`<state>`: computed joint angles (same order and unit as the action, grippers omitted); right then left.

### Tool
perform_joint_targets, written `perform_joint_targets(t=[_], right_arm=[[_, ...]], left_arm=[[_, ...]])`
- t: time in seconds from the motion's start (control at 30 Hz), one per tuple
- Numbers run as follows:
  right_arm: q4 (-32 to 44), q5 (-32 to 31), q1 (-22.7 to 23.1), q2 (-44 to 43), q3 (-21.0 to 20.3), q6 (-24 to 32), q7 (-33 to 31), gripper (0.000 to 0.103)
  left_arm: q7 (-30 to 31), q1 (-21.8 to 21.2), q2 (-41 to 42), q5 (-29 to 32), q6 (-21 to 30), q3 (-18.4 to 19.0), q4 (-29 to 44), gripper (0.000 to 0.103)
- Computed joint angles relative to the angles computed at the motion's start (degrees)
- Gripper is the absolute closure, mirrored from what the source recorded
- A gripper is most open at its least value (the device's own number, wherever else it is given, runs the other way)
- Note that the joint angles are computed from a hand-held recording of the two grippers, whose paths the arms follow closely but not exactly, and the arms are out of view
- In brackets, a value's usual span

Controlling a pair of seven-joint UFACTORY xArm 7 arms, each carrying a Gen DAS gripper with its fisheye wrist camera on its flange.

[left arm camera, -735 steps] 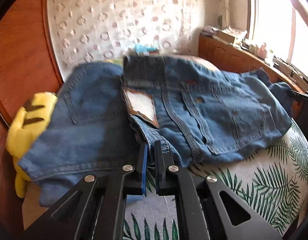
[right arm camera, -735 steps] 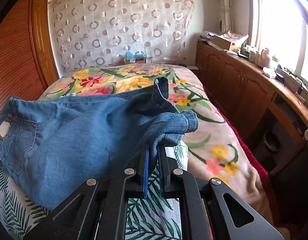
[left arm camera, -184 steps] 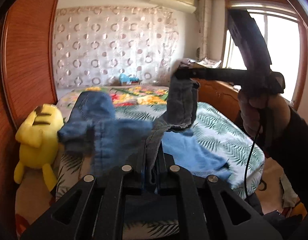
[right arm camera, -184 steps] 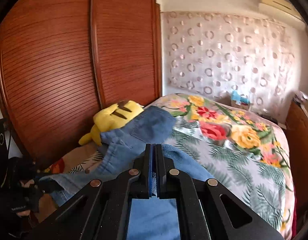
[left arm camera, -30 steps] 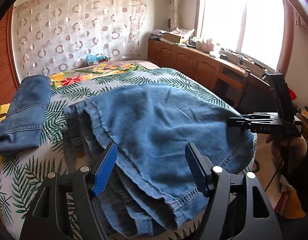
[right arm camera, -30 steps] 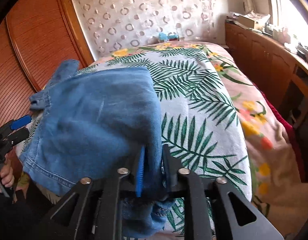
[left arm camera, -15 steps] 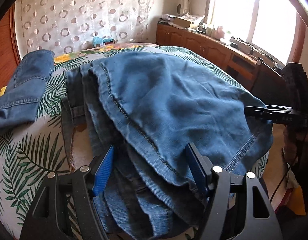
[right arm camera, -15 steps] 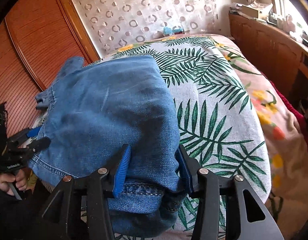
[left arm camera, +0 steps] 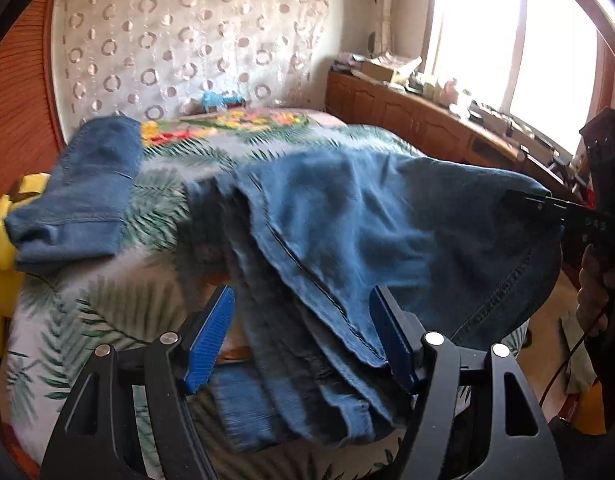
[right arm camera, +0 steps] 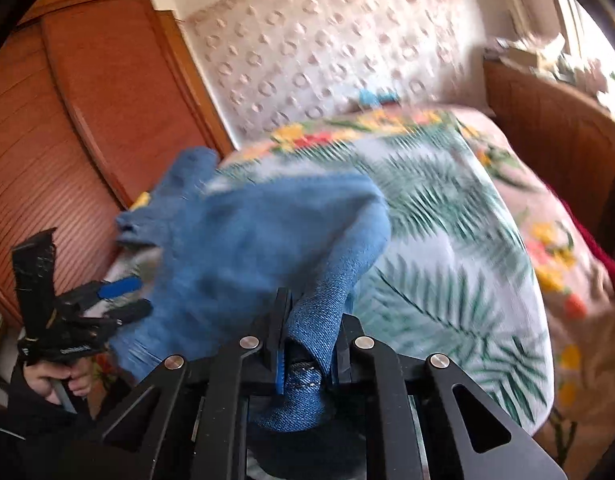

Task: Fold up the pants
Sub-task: 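Lift the held edge with the right tool and fold it over the jeans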

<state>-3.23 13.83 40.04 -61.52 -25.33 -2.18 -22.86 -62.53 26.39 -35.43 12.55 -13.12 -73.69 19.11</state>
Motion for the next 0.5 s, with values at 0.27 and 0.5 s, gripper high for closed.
perform_joint_targets(t=[0.27, 0.5], right_arm=[[4.7, -3.5, 13.5, 7.2, 6.6, -7.1, 8.0, 0.089], [11.7, -9.0, 26.4, 23.5, 4.5, -13.8, 13.7, 0.089]], left_arm=[[-1.1, -18.9, -10.8, -0.7, 7.4, 17.2, -7.9, 0.032], [-3.7, -25.2, -17.3, 2.3, 12.2, 24.7, -12.0, 0.032]])
